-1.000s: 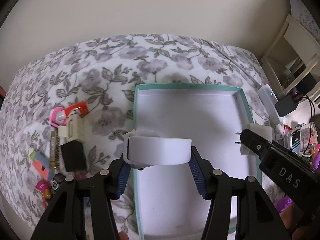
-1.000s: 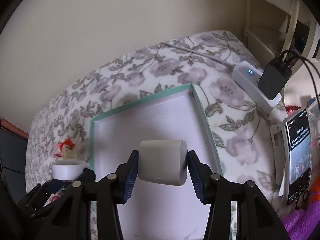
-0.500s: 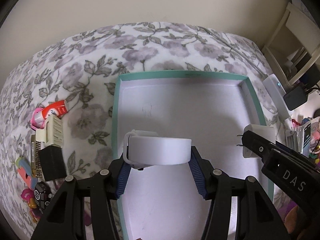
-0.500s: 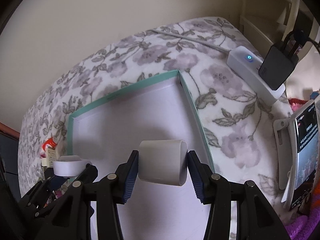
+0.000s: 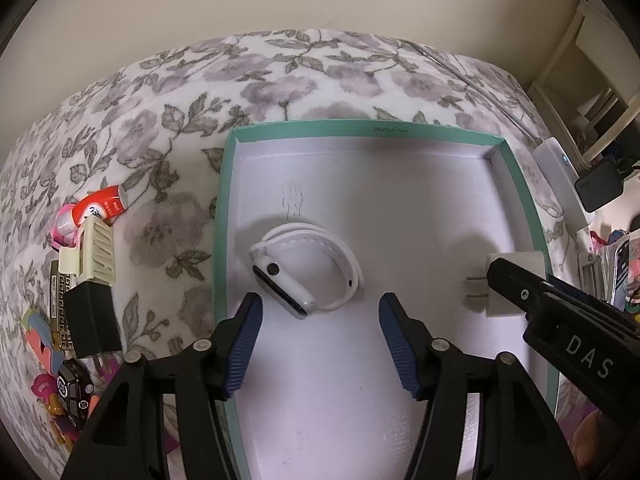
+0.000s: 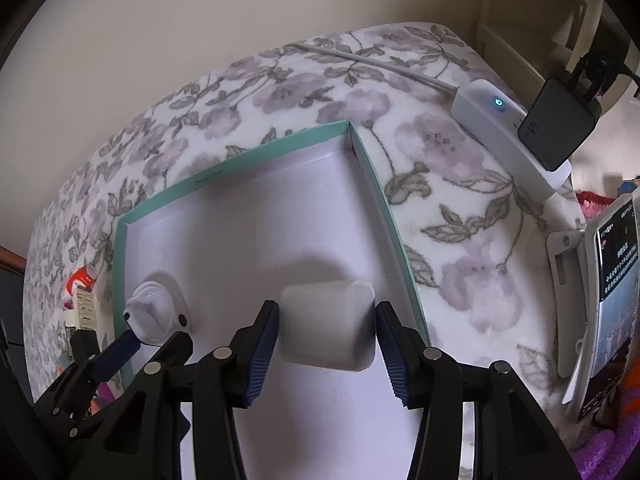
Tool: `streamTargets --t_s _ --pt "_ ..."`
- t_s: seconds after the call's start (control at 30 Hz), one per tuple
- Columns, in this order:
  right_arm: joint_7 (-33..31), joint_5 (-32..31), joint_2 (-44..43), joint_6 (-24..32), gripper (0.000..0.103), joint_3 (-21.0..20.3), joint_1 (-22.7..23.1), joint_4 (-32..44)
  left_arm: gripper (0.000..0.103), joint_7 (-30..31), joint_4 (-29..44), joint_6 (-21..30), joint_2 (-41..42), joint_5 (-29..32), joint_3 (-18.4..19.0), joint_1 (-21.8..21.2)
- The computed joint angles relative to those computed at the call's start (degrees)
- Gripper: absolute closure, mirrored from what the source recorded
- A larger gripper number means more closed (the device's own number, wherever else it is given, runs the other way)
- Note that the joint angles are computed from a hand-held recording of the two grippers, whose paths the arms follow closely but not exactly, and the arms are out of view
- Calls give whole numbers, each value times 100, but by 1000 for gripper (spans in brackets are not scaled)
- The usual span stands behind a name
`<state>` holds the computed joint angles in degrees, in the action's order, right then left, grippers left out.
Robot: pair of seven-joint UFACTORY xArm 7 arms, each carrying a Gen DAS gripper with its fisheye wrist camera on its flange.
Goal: Organize rigid objects
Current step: 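Carry the smartwatch and charger into the tray and open both tools, then move both tools back over the pile of objects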
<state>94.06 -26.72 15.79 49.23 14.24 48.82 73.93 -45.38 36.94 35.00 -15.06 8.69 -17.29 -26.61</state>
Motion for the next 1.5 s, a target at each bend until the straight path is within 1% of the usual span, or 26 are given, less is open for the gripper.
streamTargets --t_s 0.03,0.1,0.27,0.43,0.47,0.5,0.53,0.77,0.87,0.93,1.0,1.03,1.07,1.1,1.37,1.43,1.47,1.5 --pt "-6 -45 -11 47 47 -3 20 33 40 1 4 8 -9 -3 -1 -5" --pt "-31 -100 -10 193 39 -1 48 120 40 0 8 34 -47 -33 3 -17" --pt "-52 -244 -40 407 39 11 103 289 40 -8 -8 69 -220 -42 -13 -15" --pt "-83 -466 -66 790 39 25 206 569 38 -13 -26 124 -447 -80 -14 20" --pt "-70 -523 -84 848 38 28 225 608 30 -25 -33 136 -505 -80 -16 37" --pt "-58 -570 -107 891 37 33 238 634 17 -32 -42 132 -550 -82 -17 52" --pt "-39 -630 -132 952 36 39 257 674 14 -60 -62 108 -618 -73 -26 74" --pt "78 -975 -306 1399 36 114 337 880 14 -172 -99 213 -1036 38 -94 244" --pt "164 -1126 -386 1597 32 162 367 937 14 -257 -126 331 -1245 121 -125 363" --pt "197 -1180 -414 1680 31 194 370 961 14 -299 -175 407 -1404 149 -120 433" --pt "224 -1208 -412 1727 29 219 369 985 14 -343 -219 502 -1561 189 -121 519" --pt "242 -1231 -410 1743 26 226 373 998 14 -369 -250 555 -1658 216 -118 573" --pt "257 -1248 -413 1743 21 232 374 994 14 -392 -285 589 -1746 239 -114 624" --pt "261 -1261 -407 1743 20 238 375 1000 14 -421 -328 631 -1849 261 -110 679" --pt "84 -1286 -84 1758 20 218 523 1375 14 -511 -752 995 -2738 301 33 1085" --pt "-11 -1279 57 1715 20 184 599 1545 10 -515 -865 1081 -2940 271 72 1166" --pt "-41 -1276 107 1692 20 159 639 1601 5 -509 -922 1125 -3042 252 93 1199" --pt "-80 -1275 176 1678 19 137 684 1683 3 -505 -1001 1172 -3181 234 129 1240"
